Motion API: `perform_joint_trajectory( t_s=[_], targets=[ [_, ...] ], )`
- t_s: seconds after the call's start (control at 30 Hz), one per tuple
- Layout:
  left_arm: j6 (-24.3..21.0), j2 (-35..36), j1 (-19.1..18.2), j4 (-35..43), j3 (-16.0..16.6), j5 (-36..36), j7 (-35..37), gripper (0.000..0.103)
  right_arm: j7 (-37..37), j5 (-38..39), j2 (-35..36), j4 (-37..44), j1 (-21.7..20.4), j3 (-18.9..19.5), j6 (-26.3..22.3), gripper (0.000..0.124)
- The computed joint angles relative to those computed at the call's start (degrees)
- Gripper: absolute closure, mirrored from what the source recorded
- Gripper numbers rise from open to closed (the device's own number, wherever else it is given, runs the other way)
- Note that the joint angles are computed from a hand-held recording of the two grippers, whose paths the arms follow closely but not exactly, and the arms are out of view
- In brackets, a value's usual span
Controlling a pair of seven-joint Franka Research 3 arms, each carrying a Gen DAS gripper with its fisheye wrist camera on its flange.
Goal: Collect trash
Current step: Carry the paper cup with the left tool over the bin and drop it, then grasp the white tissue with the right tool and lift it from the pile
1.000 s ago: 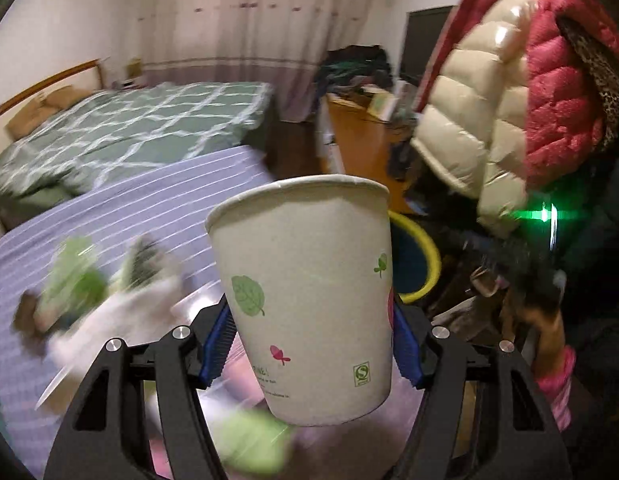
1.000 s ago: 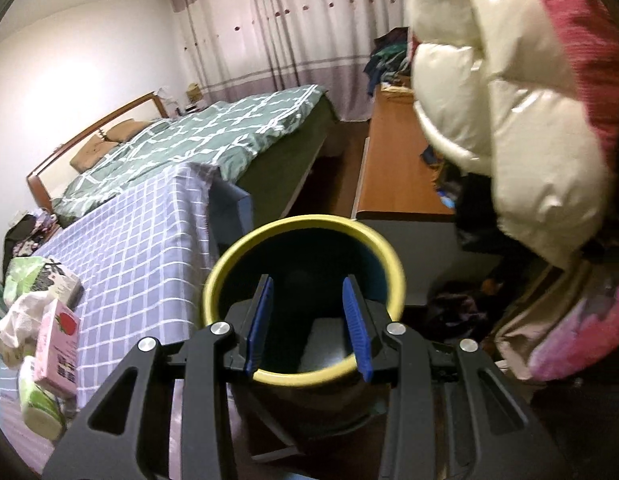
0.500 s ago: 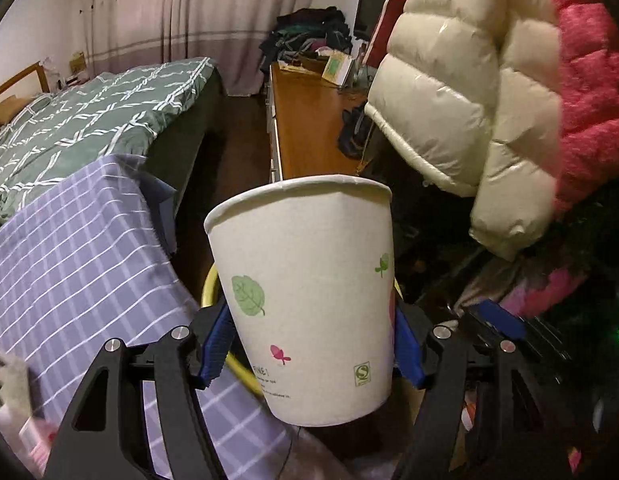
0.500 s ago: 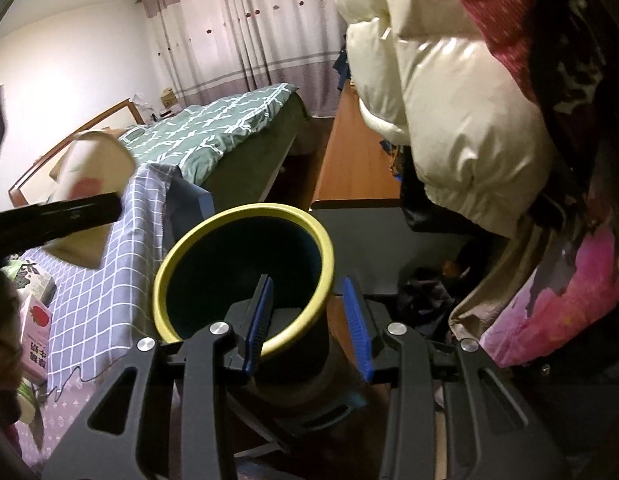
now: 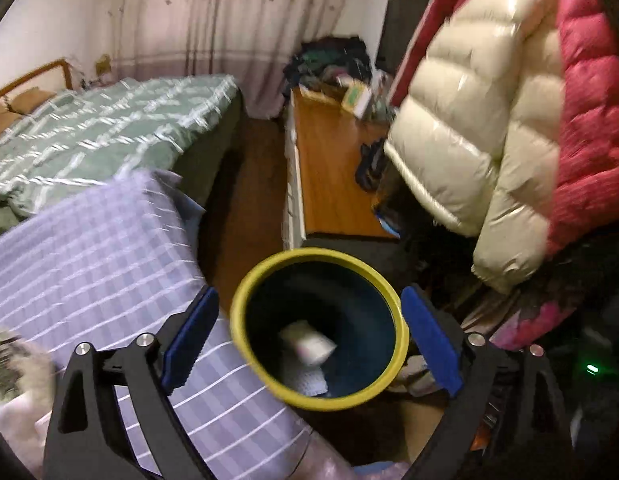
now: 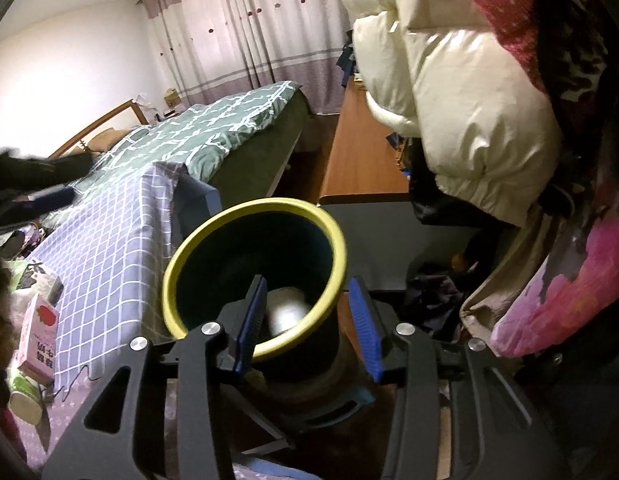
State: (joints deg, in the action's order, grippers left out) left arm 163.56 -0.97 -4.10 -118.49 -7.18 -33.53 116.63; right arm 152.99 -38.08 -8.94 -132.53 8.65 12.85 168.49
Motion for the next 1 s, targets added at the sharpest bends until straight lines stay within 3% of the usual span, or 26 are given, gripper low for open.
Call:
perform_joint_trajectory(
  t_s=[0.2, 0.37, 0.6, 0.77, 0.93, 1.0],
  targets=[
    [7.39, -14.53, -0.22, -13.93, 3.94, 1.94, -0.91, 0.006, -5.52, 4.58, 1.50, 1.35, 3.75, 0.27, 0.94, 0.081],
    [9.51, -26.21, 6.17, -25.16, 4.43, 9.68, -8.16, 0.005, -13.77, 11.27, 4.07, 3.77, 8.97, 0.11, 1.65, 0.081],
    [6.70, -40.02, 17.04, -37.40, 6.24, 18.00, -14.62, 0.005, -32.11, 26.06, 10.06, 11.56, 17.76, -0.24, 3.06, 0.081],
    [4.85, -46.70, 21.95, -42.82, 9.47, 23.37, -16.02, 0.005, -45.61, 35.90, 16.38, 21.10, 21.93, 1.28, 1.50, 0.081],
    [4.83, -49.36, 21.90, -45.11, 15.46, 26.88, -15.88, 0.005, -58.33, 44.39, 22.62, 30.81, 24.09, 4.57, -2.31, 0.081],
    [5.37, -49.16, 21.49, -45.11, 16.39, 28.17, -16.75, 0.005, -61.14, 45.22, 25.48, 35.16, 25.98, 4.62, -4.46, 0.081]
  ],
)
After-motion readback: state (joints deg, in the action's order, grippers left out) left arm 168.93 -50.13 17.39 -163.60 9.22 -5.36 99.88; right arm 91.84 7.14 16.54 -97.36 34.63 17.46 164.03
